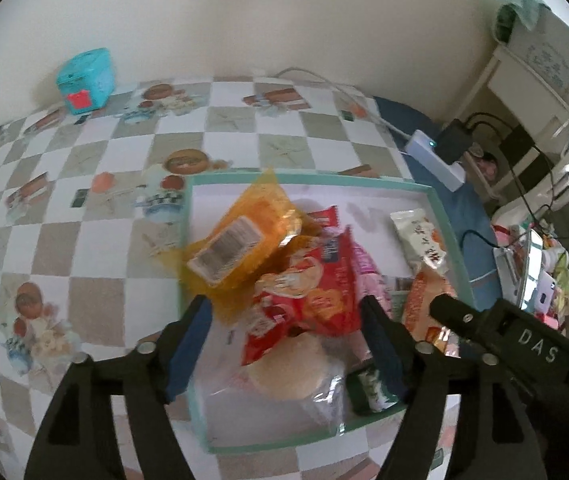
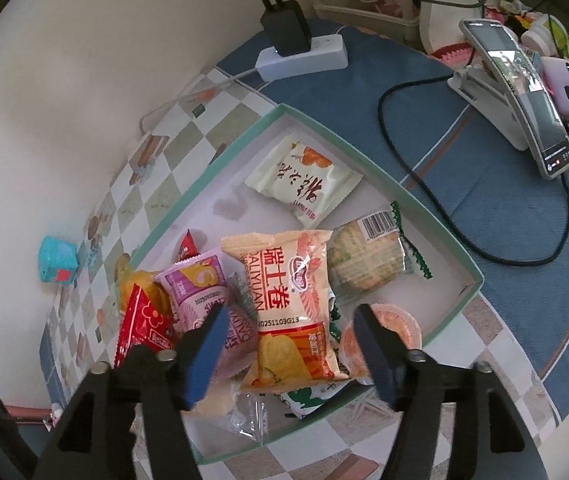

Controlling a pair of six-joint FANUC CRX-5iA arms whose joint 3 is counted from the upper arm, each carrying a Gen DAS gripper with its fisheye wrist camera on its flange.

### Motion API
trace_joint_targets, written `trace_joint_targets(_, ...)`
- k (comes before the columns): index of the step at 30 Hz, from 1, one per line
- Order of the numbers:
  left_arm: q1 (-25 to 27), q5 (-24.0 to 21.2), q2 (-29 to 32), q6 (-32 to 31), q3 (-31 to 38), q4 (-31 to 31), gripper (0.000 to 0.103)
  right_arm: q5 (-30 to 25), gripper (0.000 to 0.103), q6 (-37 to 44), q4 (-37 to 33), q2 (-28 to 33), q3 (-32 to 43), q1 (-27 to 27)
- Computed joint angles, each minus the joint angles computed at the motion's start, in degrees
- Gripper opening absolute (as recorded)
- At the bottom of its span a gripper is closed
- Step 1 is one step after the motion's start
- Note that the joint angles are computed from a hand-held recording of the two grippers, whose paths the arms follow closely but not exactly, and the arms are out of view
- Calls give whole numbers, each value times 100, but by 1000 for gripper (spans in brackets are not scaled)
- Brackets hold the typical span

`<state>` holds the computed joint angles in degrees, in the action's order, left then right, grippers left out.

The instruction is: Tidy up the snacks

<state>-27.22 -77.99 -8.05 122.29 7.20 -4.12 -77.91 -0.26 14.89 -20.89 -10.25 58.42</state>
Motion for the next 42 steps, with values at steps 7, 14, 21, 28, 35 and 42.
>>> trace_joint_targets(7,151,-466,-329,429,0,-350,85,111,87,34,56,-5,-49,73)
trace_joint_targets(14,401,-782,-669,841,-102,-685,93,132,97,123,243,47,-31,286)
trace_joint_targets(21,541,-813,-878,823,-257,-645,94,60,103,181,501,106,-25,575)
trace_joint_targets(28,221,-1394,-915,1021,-130,-1235,94,-98,103,218,855,156,-40,1031)
trace_joint_targets(35,-23,-1976,-1027,1137,-154,-1652,94,-314,103,237,1129,163,-110,1603)
trace_joint_targets(42,-471,-2497,-1130,1199,-149,-2114,94,-504,103,293,1284,234,-99,2158)
